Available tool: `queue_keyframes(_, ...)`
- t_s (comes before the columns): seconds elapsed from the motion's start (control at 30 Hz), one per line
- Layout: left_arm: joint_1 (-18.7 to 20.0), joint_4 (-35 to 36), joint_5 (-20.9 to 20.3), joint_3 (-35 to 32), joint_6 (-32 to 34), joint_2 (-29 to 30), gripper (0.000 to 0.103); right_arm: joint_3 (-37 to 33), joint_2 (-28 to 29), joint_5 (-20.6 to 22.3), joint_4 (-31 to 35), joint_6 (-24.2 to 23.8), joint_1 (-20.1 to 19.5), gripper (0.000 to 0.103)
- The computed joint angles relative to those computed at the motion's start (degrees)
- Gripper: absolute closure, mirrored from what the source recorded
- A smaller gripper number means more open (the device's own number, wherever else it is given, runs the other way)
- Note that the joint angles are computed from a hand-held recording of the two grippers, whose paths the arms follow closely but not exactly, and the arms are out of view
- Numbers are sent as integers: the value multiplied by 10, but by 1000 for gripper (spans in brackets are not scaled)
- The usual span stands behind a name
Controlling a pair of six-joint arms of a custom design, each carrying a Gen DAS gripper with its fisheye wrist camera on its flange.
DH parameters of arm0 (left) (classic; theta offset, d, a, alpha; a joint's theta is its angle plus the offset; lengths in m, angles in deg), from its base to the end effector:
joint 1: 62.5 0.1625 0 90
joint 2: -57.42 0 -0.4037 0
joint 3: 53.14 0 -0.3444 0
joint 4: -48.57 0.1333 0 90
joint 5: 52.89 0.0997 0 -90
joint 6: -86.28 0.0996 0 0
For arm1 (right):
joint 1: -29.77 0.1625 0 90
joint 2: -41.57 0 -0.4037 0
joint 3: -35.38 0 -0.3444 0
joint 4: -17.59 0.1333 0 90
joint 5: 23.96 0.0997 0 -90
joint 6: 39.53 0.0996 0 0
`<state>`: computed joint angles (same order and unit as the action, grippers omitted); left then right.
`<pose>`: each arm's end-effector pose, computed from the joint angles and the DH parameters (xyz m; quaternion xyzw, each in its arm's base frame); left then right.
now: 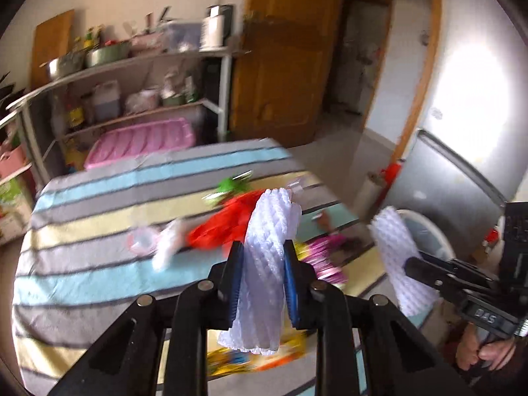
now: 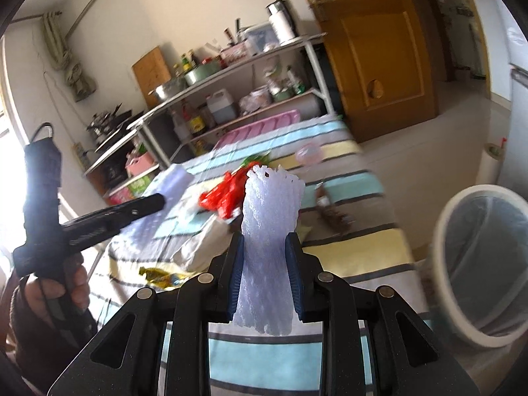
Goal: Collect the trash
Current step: 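Carry the foam net with the left gripper and drop it into the bin, then grasp the paper bag with the left gripper while the right grasps the brown wrapper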
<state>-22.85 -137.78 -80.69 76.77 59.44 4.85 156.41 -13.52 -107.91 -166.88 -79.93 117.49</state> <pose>-0.1900 -0.4450 0.1356 0.0885 0.8442 -0.4283 0.3100 0.1235 -0.5117 0.1397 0.3283 -0.9105 0.2478 0.0419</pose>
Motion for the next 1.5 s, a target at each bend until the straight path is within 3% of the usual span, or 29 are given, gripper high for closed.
queue_keyframes(0.3,15,-38,-102,-129,112,105,79,-5,-51,-20,-23,11,-35,76)
queue_keyframes(0.57,36,32,-190,-273,149,207,78,-39,-66,-76,-31,8,-71,76)
queue_keyframes(0.77,45,111,-235,-376,150,276,78,-79,-55,-126,-13,6,-100,76)
queue_keyframes(1.07,56,210,-242,-475,133,344,76,-143,-14,-185,29,7,-128,76)
queue_keyframes(1.27,65,223,-239,-481,111,345,44,-164,-4,-196,45,22,-133,68)
queue_keyframes(1.33,66,218,-236,-478,109,343,43,-165,-2,-196,45,27,-133,55)
queue_keyframes(1.5,60,193,-226,-451,107,327,36,-151,-4,-201,13,26,-130,51)
